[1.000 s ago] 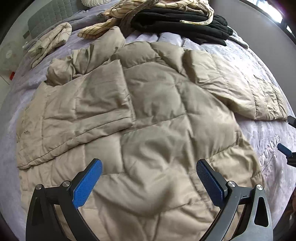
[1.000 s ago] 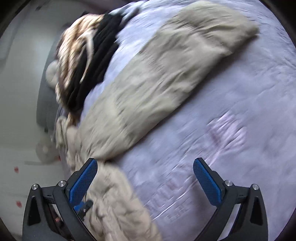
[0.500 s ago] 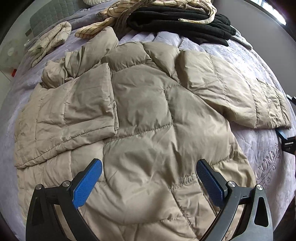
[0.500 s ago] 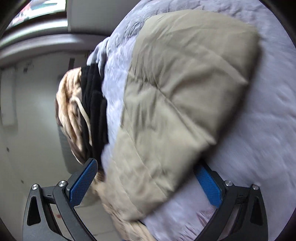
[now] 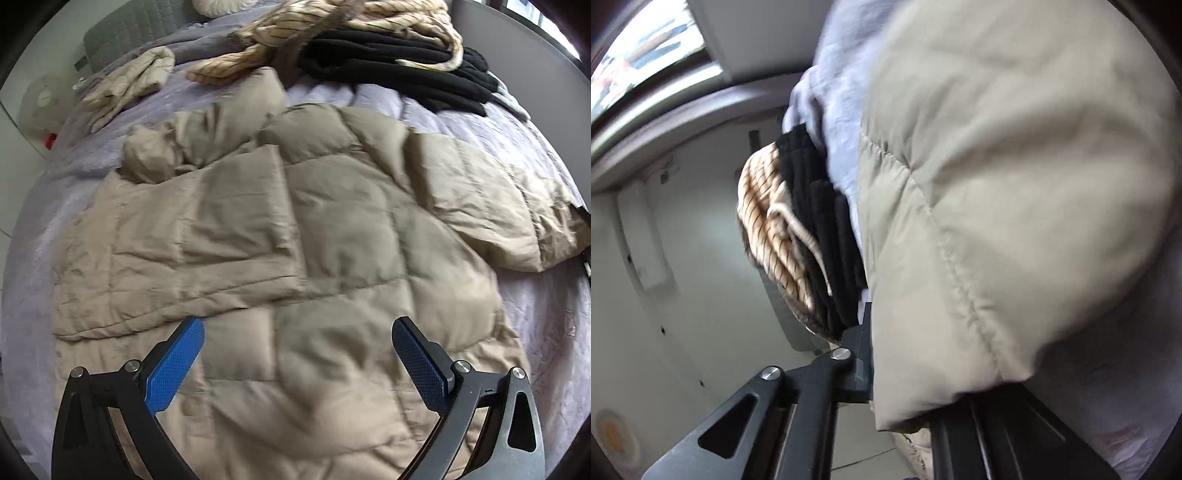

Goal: Fold large clothes

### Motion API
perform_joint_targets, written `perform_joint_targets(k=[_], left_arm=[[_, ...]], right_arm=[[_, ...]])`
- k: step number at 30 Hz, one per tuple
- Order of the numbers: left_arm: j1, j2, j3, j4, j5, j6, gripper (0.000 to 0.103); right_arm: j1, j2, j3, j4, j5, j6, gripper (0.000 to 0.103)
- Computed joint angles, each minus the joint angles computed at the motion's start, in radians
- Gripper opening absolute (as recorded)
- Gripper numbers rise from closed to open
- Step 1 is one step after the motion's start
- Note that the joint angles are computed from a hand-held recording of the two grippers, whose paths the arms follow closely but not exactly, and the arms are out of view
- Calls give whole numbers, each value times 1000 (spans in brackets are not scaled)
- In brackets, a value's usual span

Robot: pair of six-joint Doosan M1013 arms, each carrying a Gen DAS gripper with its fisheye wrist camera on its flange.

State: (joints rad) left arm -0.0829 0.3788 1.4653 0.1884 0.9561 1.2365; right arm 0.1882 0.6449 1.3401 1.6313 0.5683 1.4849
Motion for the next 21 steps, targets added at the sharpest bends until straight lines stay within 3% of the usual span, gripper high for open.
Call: perform_joint_targets(k=[7,14,17,21], left_arm=[[40,-10,17,57,3,-38,102],[99,-35,54,37,-22,-28,102],[128,-48,70,28,-32,-21,102],[170,-62,90,28,-40,-16,102]], right_arm=[[48,10,-131,-146,46,-55,7],[150,63,-354,-490,141,19,7],[213,100,-481,-716,201,65,7],[302,183,-678,-960,338,92,7]])
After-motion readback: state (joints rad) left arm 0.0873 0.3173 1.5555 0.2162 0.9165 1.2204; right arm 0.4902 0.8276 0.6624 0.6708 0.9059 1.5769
